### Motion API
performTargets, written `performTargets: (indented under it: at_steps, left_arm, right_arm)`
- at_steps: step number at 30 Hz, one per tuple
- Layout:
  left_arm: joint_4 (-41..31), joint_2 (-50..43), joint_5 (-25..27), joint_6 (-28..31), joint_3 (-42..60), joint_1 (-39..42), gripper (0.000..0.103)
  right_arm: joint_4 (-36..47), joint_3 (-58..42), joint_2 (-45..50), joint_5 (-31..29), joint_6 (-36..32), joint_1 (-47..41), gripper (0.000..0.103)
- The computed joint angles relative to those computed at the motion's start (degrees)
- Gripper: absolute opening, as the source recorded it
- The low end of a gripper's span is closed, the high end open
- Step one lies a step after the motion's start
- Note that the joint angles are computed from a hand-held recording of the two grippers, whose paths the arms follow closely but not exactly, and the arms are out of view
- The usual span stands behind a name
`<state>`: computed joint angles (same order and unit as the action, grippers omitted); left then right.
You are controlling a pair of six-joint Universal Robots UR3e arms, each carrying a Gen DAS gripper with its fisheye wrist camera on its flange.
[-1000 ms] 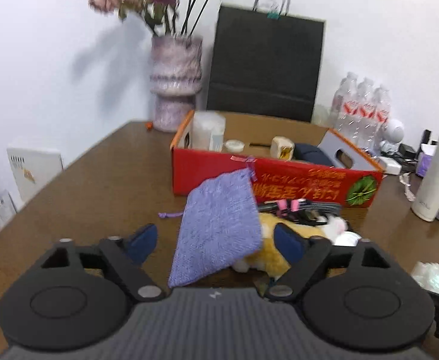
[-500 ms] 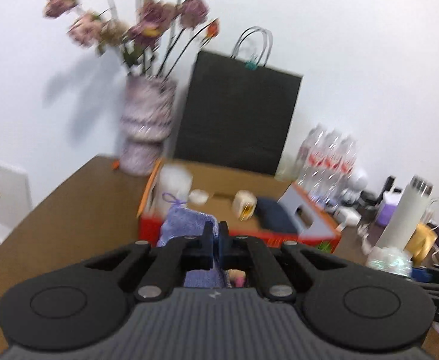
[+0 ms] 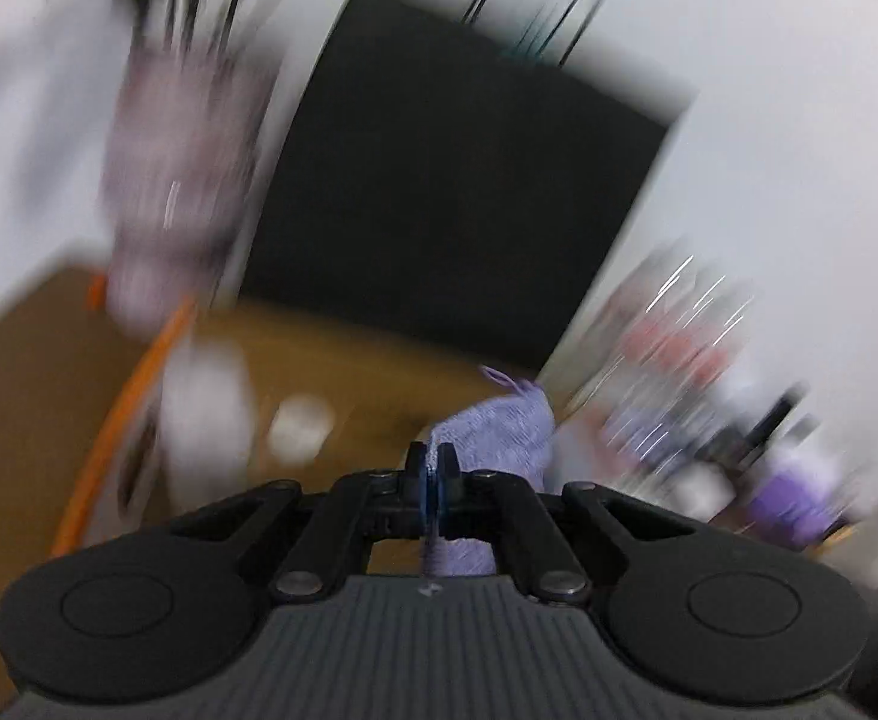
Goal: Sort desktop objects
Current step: 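Drop the pouch and iridescent bag into the red box, opening both tools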
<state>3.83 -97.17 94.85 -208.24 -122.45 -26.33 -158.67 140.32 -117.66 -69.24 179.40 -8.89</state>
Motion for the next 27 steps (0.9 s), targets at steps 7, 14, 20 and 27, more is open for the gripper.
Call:
performTargets:
  at_steps: [7,14,20,27]
  left_arm:
    - [-6.16,0.24,2.11,0.80,-1.65,0.52,0.073]
    - [-10.67,14.35,10.07,3.90,-5.29,-0.98,0.096]
    - [-23.26,14.08,19.49,6.79,-0.37,-9.04,0.103]
    - [-28.82,17.97,29.19,-0.12,-3.41,-16.82,0.103]
  right_arm:
    - [-2.61,-8.60,18.76,-7.62,1.53,9.19,0.048]
    - [10.38,-7.46,5.96,-3.34,-0.56,4.58,0.074]
    - [19.49,-6.36,-7.46,-3.06,-1.40,2.03,0.077]
    - [18.26,1.63,-22.55,-10.21,-0.64,4.80,0.087]
